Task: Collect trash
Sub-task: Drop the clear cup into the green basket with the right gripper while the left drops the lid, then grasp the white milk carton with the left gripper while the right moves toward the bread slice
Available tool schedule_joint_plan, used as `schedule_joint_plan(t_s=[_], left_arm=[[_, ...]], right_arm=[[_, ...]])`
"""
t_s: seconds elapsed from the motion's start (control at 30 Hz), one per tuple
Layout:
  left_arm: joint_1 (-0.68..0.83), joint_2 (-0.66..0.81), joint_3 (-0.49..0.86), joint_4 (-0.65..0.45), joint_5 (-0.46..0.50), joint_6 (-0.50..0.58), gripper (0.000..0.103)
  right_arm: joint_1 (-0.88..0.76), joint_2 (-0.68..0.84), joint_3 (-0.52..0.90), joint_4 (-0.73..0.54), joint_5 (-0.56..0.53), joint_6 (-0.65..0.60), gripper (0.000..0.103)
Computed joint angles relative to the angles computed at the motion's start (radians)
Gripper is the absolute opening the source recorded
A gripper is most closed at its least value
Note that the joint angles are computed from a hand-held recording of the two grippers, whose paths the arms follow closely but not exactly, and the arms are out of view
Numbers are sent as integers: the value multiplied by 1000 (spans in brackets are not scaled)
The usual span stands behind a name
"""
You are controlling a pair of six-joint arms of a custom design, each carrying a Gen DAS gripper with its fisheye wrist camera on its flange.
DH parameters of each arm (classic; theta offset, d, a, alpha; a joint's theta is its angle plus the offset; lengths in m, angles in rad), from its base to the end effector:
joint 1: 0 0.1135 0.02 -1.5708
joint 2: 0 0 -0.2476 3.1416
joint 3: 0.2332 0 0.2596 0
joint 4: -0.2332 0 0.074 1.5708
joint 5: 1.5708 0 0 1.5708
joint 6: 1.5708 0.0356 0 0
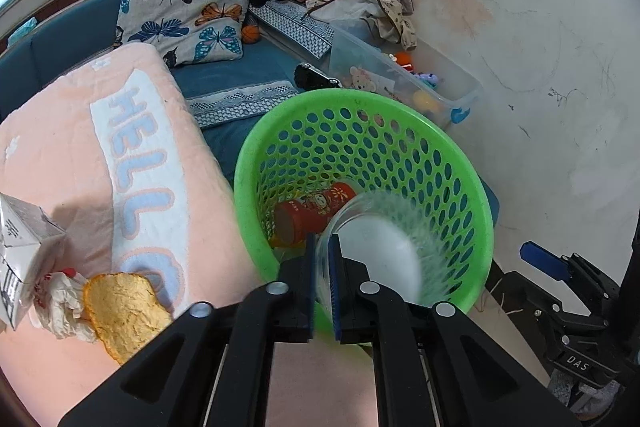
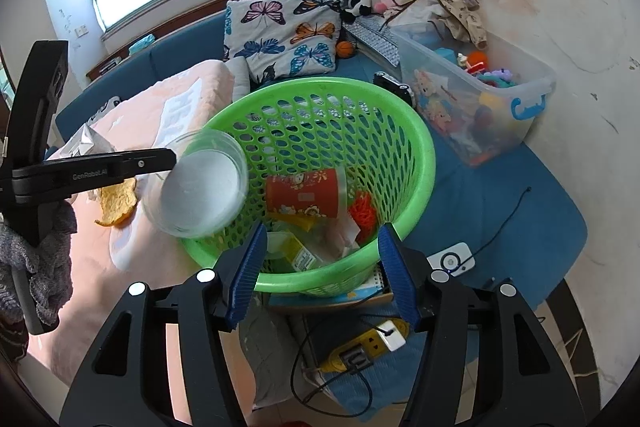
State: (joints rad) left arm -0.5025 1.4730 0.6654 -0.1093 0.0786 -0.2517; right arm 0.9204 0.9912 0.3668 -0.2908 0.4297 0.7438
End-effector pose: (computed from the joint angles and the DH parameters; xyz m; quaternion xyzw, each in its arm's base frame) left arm 0.2444 -0.1375 0.1320 0.1309 0.9373 -0.1528 0.2847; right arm 0.1264 0.1416 0.1374 -0.0132 0.9274 0.0967 0.3610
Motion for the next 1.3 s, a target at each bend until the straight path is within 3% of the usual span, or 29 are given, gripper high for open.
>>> schedule_joint_plan(t_s=[0.3,0.6,0.73,0.93,1.2,1.3], left_arm=[[11,-96,-61,-14,17,12,17],[112,-418,-194,-150,10,82,18],[193,-592,-247,-234,-4,137,36],[365,-744,-274,-311,30,267,41],[639,-715,-304,-282,160,489,59],[684,-678,-310,-249,178,556,61]], right_arm=[[60,15,25,-19,33,30,59],[147,113,105,0,65,52,61],[184,172,162,13,80,43,62],[209,281,251,47,73,12,63],[226,412,360,80,50,-25,64],[226,462,400,90,36,-39,64]])
